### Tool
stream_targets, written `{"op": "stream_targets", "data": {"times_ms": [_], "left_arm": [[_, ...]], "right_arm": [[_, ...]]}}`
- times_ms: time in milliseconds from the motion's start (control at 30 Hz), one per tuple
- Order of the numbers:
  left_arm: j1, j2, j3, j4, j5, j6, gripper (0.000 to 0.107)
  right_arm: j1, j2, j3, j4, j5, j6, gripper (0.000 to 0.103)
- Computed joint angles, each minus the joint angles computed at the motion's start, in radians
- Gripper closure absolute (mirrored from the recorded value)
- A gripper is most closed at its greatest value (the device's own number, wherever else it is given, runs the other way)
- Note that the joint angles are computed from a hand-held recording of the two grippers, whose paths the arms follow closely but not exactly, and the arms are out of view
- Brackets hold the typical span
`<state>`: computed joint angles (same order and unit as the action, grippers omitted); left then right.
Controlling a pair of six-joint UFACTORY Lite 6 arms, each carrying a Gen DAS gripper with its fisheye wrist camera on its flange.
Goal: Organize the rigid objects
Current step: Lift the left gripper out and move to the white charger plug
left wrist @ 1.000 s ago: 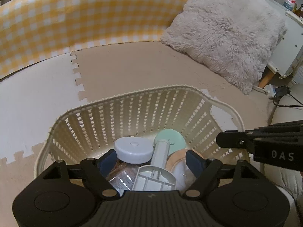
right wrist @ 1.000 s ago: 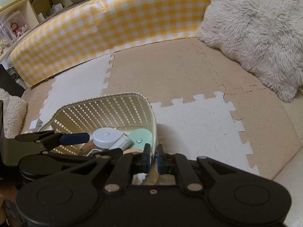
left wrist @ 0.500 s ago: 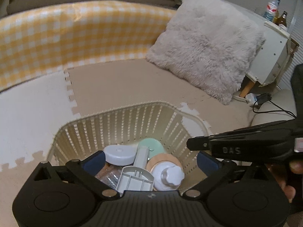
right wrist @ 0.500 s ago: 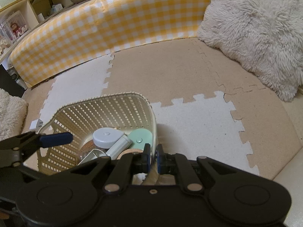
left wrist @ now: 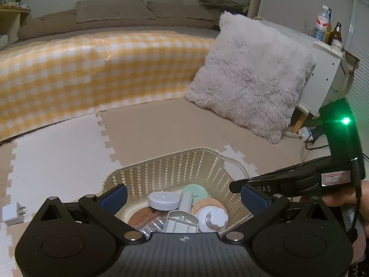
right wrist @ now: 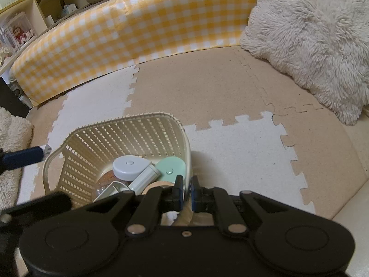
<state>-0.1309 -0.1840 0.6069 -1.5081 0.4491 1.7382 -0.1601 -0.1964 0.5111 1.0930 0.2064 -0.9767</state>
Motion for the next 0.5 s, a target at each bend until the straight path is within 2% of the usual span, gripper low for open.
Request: {"op": "stream_targets", "data": {"times_ms": [200, 500], "left_arm": [[0.118, -0.062, -0.036, 0.037, 0.052, -0.007, 0.004], [0.313, -0.035, -0.071, -0.120, 0.056, 0.151, 0.004]], "right_arm": [[-0.001, -0.001, 0.000, -0.009, -0.001, 0.006, 0.096], [0.000, 0.000, 0.002, -0.030, -0.005, 0.021, 0.096]]}}
